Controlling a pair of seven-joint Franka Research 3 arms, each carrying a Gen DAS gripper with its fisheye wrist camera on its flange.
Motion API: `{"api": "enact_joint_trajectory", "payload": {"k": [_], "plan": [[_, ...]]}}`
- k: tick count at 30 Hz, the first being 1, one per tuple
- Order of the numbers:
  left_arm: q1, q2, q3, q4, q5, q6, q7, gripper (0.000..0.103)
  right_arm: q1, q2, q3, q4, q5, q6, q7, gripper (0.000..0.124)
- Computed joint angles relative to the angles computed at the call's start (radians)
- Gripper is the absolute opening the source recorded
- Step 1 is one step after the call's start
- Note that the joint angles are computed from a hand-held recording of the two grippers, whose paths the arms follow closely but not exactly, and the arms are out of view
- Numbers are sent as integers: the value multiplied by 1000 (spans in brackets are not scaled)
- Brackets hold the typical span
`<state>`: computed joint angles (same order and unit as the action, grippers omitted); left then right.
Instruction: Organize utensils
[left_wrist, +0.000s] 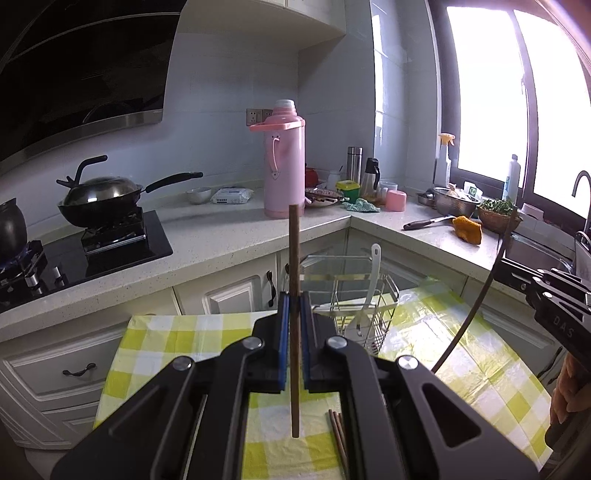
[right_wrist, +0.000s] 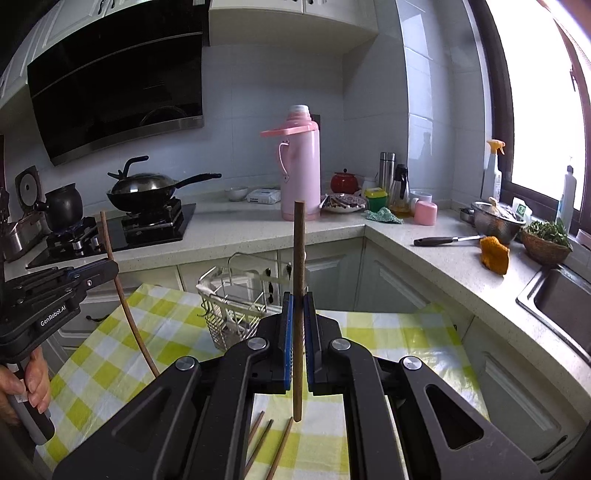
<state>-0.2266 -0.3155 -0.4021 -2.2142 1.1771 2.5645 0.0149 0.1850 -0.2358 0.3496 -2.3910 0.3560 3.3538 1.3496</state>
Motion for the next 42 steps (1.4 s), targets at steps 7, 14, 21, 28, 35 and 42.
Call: {"api": "enact_joint_trajectory", "payload": {"k": [7,14,21,28,35,42], "plan": [[5,64,21,150,-20,-4,113,6,-9,30,-27,144,-63,-72,16,6],[-3,146,34,326,-24,-54,227,6,-132,72,66,276,-238,-130,137,6],[-21,231,77,455,-8,-59,247,6,-100,152,40,393,-345,-149,207,6],[-49,360,134,563,-34,0,244,6,-11,261,-26,494,-391,-190,236,6],[-81,455,195,561,-145,45,325,6,23,374,-30,577,-208,-305,79,6],[-70,493,224,499,-296,116,405,6,115,452,-120,622,-153,-380,65,6]]}}
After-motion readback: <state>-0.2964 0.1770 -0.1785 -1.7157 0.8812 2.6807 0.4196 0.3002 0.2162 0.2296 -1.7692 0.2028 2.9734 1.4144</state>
